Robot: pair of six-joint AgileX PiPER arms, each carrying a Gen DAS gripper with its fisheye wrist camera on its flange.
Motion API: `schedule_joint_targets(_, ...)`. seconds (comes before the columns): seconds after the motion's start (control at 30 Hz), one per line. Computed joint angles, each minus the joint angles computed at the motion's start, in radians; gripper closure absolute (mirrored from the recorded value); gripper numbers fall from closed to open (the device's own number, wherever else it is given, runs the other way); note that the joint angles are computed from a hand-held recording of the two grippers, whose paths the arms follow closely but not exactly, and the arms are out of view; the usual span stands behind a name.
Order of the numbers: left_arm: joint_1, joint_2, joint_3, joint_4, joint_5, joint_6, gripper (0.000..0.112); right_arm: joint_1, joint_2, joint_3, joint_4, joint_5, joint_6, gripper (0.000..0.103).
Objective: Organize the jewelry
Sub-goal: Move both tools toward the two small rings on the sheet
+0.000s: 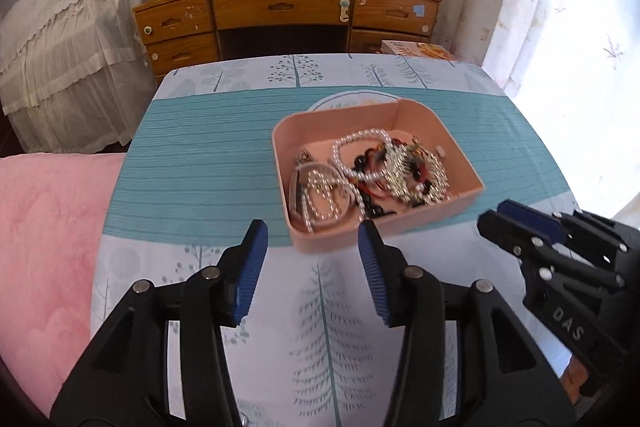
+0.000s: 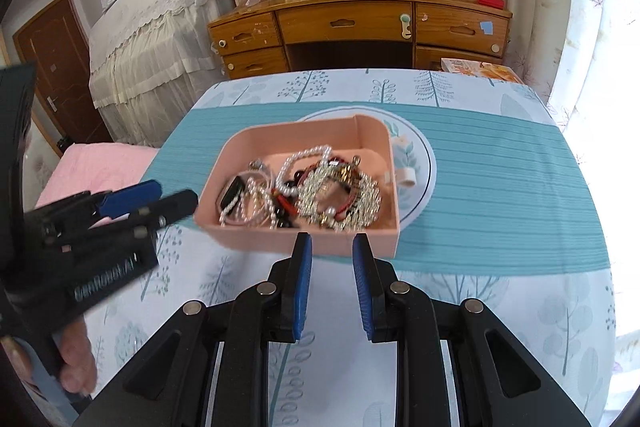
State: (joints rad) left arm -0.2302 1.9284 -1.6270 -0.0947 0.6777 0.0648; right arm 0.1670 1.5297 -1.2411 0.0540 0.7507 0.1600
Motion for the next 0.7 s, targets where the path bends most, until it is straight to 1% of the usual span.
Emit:
schedule_joint_targets(0.03,0.001,-0.036,0.064,-0.014,-0.035,0.011,0.068,0.005,-0.015,0.016,0.001,-0.001,0.004,0.082)
schedule_joint_targets(0.17,0.008,-0.141,0.225,-0.048,-0.120,0.038,0.068,0.028,-0.068,0.073,0.017,-0.001,0.011,0.082)
schedule_joint_targets(0.27,0.017,-0.223,0.343,-0.086,-0.178,0.067,0.067,0.064,-0.107,0.111,-0.011,-0.009,0.044,0.082)
schedule_joint_targets(0.37,0.039,-0.282,0.423,-0.162,-0.205,0.125,0.067,0.094,-0.143,0.145,-0.025,-0.014,0.070,0.082)
schedule_joint_targets(0.47,0.066,-0.322,0.487,-0.268,-0.211,0.218,0.067,0.122,-0.175,0.176,-0.032,-0.014,0.091,0.082)
schedule_joint_targets(0.57,0.085,-0.357,0.548,-0.329,-0.231,0.265,0.067,0.151,-0.206,0.204,-0.051,-0.012,0.116,0.082)
schedule_joint_targets(0.63,0.084,-0.372,0.569,-0.323,-0.241,0.268,0.068,0.165,-0.219,0.221,-0.055,-0.012,0.126,0.082)
schedule_joint_targets(0.7,0.078,-0.374,0.563,-0.298,-0.234,0.264,0.067,0.171,-0.214,0.221,-0.049,-0.012,0.123,0.082)
